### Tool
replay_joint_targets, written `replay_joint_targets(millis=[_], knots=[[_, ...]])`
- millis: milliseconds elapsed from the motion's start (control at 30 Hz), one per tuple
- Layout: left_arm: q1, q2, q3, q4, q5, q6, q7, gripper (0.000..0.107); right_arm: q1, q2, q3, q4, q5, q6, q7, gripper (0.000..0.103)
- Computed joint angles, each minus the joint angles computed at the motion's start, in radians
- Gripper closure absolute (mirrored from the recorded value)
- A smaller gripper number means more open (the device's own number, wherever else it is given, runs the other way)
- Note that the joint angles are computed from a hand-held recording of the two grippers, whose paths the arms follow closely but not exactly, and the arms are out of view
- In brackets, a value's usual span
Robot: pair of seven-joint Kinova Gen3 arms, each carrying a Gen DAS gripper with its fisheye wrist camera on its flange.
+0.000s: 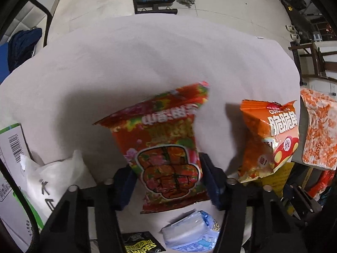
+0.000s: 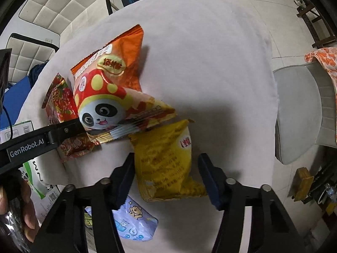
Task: Organize soft objects
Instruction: 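Grasp the red candy bag with the left gripper while the right grasps the yellow pack, then carry both packs over the box and open both grippers to drop them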
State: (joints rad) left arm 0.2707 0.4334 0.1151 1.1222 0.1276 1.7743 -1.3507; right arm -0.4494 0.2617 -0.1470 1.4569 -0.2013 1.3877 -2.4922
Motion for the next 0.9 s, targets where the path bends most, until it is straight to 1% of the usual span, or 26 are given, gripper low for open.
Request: replay_joint_targets(millis=[33,67,133,333,533,667,733,767,800,900], knots=[[-0.004,-0.005,-0.002,0.002,0.004,-0.002,0.004,0.059,-0.001,0.000,-0.001,-0.008,-0.005,0.006,-0.006,0.051],[-0.012,-0.014,-0.005,0.008,0.011,-0.008,0.008,0.060,-0.014,0.006,-0.003,-0.032,-0.003,0.023,-0.028,0.052],[-0.021,-0.034,-0.008,0.031,0.017,-0.028,0.009,0.062,-0.024,0.020,-0.003,-0.049,0.006,0.029,-0.049,0.053],[-0.010,-0.099,-0.002,0.085,-0.008,-0.067,0.014,0.064,-0.018,0.013,-0.001,-0.039,-0.007,0.018,-0.068,0.059],[0.028,-0.178,0.016,0.102,-0.049,-0.085,0.017,0.064,-0.035,-0.029,-0.007,-0.017,0.012,0.012,-0.113,0.062],[0.018,-0.257,0.020,0.136,-0.022,-0.103,0.005,0.064,-0.062,-0.063,-0.017,-0.015,0.023,0.009,-0.144,0.063],[0.013,-0.298,0.017,0.151,-0.017,-0.108,-0.007,0.064,-0.056,-0.114,-0.024,-0.004,0.018,0.030,-0.162,0.063],[0.006,-0.325,0.022,0.152,-0.014,-0.107,-0.011,0.064,-0.064,-0.119,-0.032,-0.015,0.025,0.035,-0.177,0.063],[-0.005,-0.334,0.017,0.163,-0.011,-0.122,-0.032,0.064,-0.078,-0.124,-0.041,-0.032,0.036,0.043,-0.197,0.063],[-0.030,-0.376,0.011,0.157,-0.008,-0.120,-0.074,0.064,-0.116,-0.141,-0.064,-0.082,0.065,0.071,-0.247,0.063]])
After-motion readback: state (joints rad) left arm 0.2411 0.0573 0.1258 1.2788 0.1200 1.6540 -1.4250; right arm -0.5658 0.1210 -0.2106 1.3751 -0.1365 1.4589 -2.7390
